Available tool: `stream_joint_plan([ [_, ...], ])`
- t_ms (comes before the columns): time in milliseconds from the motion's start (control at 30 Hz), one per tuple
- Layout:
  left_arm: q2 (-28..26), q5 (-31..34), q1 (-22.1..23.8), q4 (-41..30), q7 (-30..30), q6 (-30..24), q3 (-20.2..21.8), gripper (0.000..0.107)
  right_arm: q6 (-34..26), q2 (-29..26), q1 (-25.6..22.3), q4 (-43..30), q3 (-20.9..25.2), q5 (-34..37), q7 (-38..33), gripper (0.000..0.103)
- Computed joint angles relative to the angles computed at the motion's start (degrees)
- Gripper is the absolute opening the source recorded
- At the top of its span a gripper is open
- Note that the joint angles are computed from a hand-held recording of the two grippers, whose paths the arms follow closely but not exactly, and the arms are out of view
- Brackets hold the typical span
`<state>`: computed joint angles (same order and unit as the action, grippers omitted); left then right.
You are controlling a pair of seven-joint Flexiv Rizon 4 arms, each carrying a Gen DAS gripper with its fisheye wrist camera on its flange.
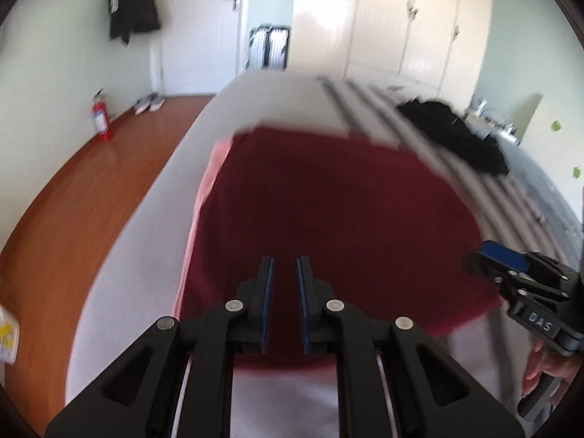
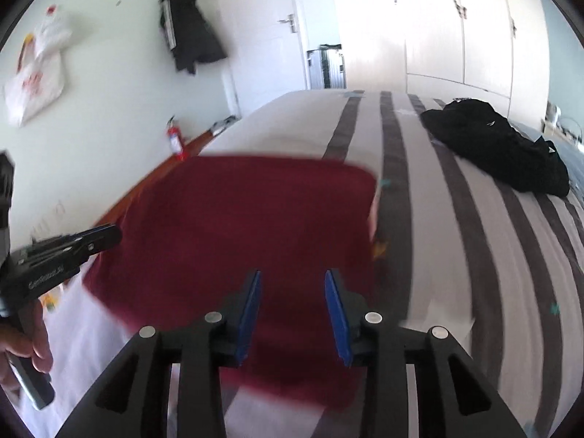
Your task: Fold clothes
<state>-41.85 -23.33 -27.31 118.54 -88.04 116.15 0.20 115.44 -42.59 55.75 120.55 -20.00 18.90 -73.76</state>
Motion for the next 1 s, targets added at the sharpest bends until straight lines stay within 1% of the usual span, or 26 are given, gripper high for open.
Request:
stream_joint_plan([
  [33,-0.4,-0.4,0.0,0.6,-0.2,-0.2,0.3,0.008,0.6,-1.0,0.3,0.3,-0.1,0.7,0.2,0.033],
  [100,-0.2,0.5,1.1,2.0,-0.3,0.6,0.3,0.008,2.2,-1.3,-0.7,1.4,1.2,1.3,0.4,0.032],
  [133,0.2,0.1,0.8,2.5,-0.4,0.7,0.8,0.008,2.2,-1.1,-0.7,2.0,1.0,1.5,0.0,0.032],
  [167,1.1,-0.1,1.2,3.7,-1.0,1.2,0.7,0.008,1.6,-0.8,0.4,2.7,-0.1,2.4,-0.3,0.032],
  [267,3.4,-1.7,0.8,7.4,-3.1,3.5,1.2,0.009,0.3,1.8,1.6,5.2,-1.4,4.4,0.8,0.034],
  [333,4.5,-0.7,2.5,9.1,-4.3,4.5,-0.2,0.009,-0.4,3.1,1.3,6.4,-1.0,4.3,1.7,0.034],
  [400,5.4,0.9,3.3,10.1,-4.4,4.8,-1.2,0.009,0.1,4.1,1.3,7.2,-0.6,3.7,2.1,0.034],
  [467,5.4,2.7,4.1,9.2,-3.7,4.0,-2.1,0.009,1.3,4.4,1.6,7.3,-0.3,3.1,1.5,0.034],
  [533,4.9,3.2,3.6,8.1,-2.8,2.9,-2.1,0.01,2.4,4.6,0.6,6.9,1.6,1.9,0.3,0.036],
  [633,3.6,0.6,2.4,7.5,-3.3,0.8,-0.5,0.01,0.5,3.7,-0.2,5.9,2.6,0.7,-0.9,0.037],
  [667,3.1,-0.5,1.9,7.2,-3.5,0.4,0.4,0.01,-0.3,3.3,-0.9,5.7,3.2,0.1,-0.8,0.037],
  [733,3.2,-3.5,0.0,7.6,-3.6,-0.3,3.1,0.01,-0.3,3.7,-4.4,6.4,5.9,-1.3,-0.1,0.038],
  [767,3.3,-5.2,-1.1,7.8,-3.5,-0.7,4.5,0.01,-0.5,4.3,-6.3,6.9,7.3,-2.1,0.4,0.043],
  [800,3.7,-5.8,-0.6,8.2,-4.0,-0.3,4.7,0.01,-0.9,5.2,-7.4,7.5,7.6,-2.4,0.8,0.044],
  [867,4.2,-5.0,1.5,7.0,-4.2,-0.3,3.7,0.01,-1.5,6.7,-7.9,8.6,6.8,-2.2,1.6,0.044],
  [900,4.1,-3.9,2.6,5.6,-3.9,-0.1,2.9,0.01,-1.5,7.0,-7.0,8.5,5.2,-1.5,1.9,0.046],
  [967,3.7,-1.6,4.5,2.5,-3.1,0.1,1.4,0.01,-1.1,6.8,-7.5,6.5,3.5,-2.0,1.9,0.047],
  [1000,2.8,-0.3,5.4,-0.2,-2.4,-0.3,0.5,0.01,-1.1,6.2,-7.9,4.5,2.8,-2.5,1.8,0.047],
])
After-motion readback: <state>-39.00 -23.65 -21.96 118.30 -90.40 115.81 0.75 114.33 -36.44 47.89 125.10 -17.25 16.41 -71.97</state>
